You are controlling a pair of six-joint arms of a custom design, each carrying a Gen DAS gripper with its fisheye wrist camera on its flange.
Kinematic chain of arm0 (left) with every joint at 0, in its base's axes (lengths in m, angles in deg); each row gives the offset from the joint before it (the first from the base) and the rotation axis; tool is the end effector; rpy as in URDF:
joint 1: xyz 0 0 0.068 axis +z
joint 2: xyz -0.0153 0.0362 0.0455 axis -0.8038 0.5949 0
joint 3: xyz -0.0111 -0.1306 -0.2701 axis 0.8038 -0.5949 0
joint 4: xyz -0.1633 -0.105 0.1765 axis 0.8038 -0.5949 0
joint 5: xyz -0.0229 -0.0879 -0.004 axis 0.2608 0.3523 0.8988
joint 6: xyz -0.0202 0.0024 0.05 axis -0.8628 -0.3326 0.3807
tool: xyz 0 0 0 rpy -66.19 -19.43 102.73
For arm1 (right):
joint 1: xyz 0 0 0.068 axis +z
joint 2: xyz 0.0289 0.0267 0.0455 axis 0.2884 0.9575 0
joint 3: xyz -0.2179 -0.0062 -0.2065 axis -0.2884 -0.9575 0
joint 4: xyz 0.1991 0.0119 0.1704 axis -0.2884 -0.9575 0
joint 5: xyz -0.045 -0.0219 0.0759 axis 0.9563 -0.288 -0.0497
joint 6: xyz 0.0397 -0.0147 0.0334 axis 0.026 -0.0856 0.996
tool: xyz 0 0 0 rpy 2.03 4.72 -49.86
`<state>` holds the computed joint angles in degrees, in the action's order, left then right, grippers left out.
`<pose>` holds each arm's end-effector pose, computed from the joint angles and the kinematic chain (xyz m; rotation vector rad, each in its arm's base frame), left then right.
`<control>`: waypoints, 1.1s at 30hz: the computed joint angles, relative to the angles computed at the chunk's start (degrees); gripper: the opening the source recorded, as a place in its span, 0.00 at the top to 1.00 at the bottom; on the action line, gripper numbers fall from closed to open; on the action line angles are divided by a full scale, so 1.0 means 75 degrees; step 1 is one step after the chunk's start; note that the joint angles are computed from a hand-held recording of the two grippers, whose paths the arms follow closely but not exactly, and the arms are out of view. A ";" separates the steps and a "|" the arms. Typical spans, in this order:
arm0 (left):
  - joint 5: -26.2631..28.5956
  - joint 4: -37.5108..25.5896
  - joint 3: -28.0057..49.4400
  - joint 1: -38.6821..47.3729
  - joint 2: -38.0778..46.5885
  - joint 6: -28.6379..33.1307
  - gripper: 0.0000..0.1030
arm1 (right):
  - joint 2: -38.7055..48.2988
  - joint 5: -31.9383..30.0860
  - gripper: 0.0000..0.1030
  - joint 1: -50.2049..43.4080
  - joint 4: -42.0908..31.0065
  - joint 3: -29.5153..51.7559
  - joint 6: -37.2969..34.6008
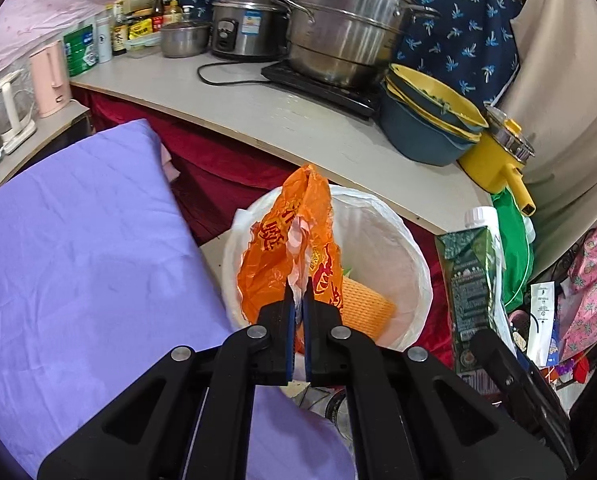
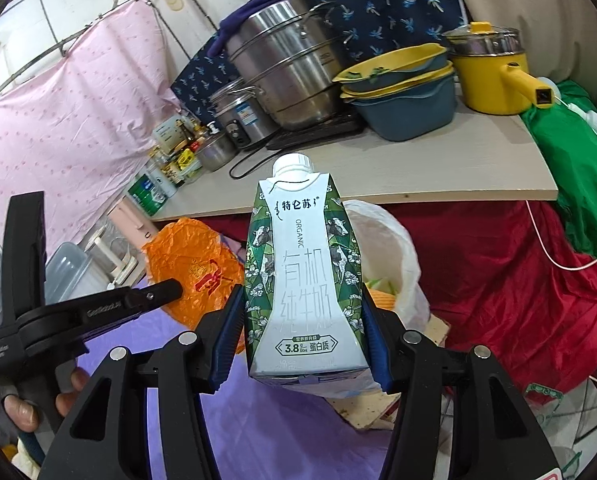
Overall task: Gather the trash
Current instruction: 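Carry the milk carton and orange bag over the bin, then open both grippers to drop the orange bag and milk carton into the bin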
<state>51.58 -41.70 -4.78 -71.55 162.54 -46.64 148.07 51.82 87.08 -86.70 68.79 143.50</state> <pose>0.3026 -0.1127 0.1846 0.7296 2.4082 -0.5482 0.1311 0.2788 0.1538 0.8445 1.9860 0.2180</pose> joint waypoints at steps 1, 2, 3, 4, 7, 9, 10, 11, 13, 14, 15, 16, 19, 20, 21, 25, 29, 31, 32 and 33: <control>-0.0068 0.0065 0.0029 -0.0096 0.0087 -0.0071 0.97 | -0.0021 -0.0018 0.49 0.0013 -0.0019 -0.0087 0.0110; -0.0127 0.0143 0.0076 -0.0215 0.0215 -0.0141 0.97 | -0.0061 -0.0044 0.49 0.0012 0.0010 -0.0204 0.0183; -0.0161 0.0187 0.0125 -0.0288 0.0315 -0.0174 0.97 | -0.0074 -0.0067 0.49 0.0010 0.0035 -0.0270 0.0236; -0.0263 0.0261 0.0172 -0.0385 0.0425 -0.0253 0.97 | -0.0095 -0.0095 0.49 0.0012 0.0072 -0.0361 0.0299; -0.0439 0.0437 0.0311 -0.0566 0.0717 -0.0462 0.95 | -0.0113 -0.0181 0.49 -0.0056 0.0307 -0.0548 0.0274; -0.0441 0.0465 0.0374 -0.0561 0.0830 -0.0486 0.93 | -0.0075 -0.0234 0.49 -0.0121 0.0489 -0.0587 0.0167; -0.0557 0.0548 0.0356 -0.0587 0.0851 -0.0520 0.89 | -0.0072 -0.0260 0.49 -0.0148 0.0605 -0.0626 0.0087; -0.0587 0.0595 0.0334 -0.0587 0.0849 -0.0521 0.86 | -0.0045 -0.0273 0.49 -0.0149 0.0656 -0.0626 0.0057; -0.0619 0.0642 0.0304 -0.0556 0.0826 -0.0547 0.80 | -0.0052 -0.0306 0.49 -0.0226 0.0899 -0.0686 -0.0165; -0.0630 0.0694 0.0258 -0.0534 0.0796 -0.0551 0.73 | -0.0057 -0.0323 0.49 -0.0284 0.1065 -0.0724 -0.0325; -0.0670 0.0755 0.0205 -0.0524 0.0756 -0.0561 0.70 | -0.0057 -0.0346 0.49 -0.0332 0.1174 -0.0727 -0.0454; -0.0684 0.0801 0.0181 -0.0515 0.0736 -0.0564 0.69 | -0.0057 -0.0378 0.49 -0.0394 0.1369 -0.0762 -0.0631; -0.0751 0.0883 0.0092 -0.0464 0.0643 -0.0492 0.69 | -0.0005 -0.0449 0.49 -0.0526 0.1720 -0.0746 -0.1027; -0.0791 0.0918 0.0047 -0.0440 0.0602 -0.0477 0.68 | 0.0006 -0.0485 0.49 -0.0581 0.1879 -0.0765 -0.1182; -0.0830 0.0932 0.0048 -0.0439 0.0593 -0.0480 0.67 | 0.0028 -0.0536 0.49 -0.0651 0.2064 -0.0777 -0.1354; -0.0912 0.1104 -0.0138 -0.0310 0.0433 -0.0433 0.57 | 0.0104 -0.0719 0.49 -0.0883 0.2588 -0.0797 -0.1929; -0.0965 0.1278 -0.0339 -0.0127 0.0302 -0.0351 0.53 | 0.0172 -0.0894 0.49 -0.1117 0.2923 -0.0771 -0.2376; -0.0964 0.1276 -0.0366 -0.0021 0.0294 -0.0330 0.53 | 0.0234 -0.0993 0.49 -0.1245 0.3057 -0.0740 -0.2592; -0.0948 0.1281 -0.0382 0.0044 0.0293 -0.0312 0.53 | 0.0236 -0.1033 0.49 -0.1297 0.3115 -0.0747 -0.2678; -0.0949 0.1293 -0.0405 0.0104 0.0289 -0.0285 0.53 | 0.0257 -0.1087 0.49 -0.1374 0.3170 -0.0722 -0.2798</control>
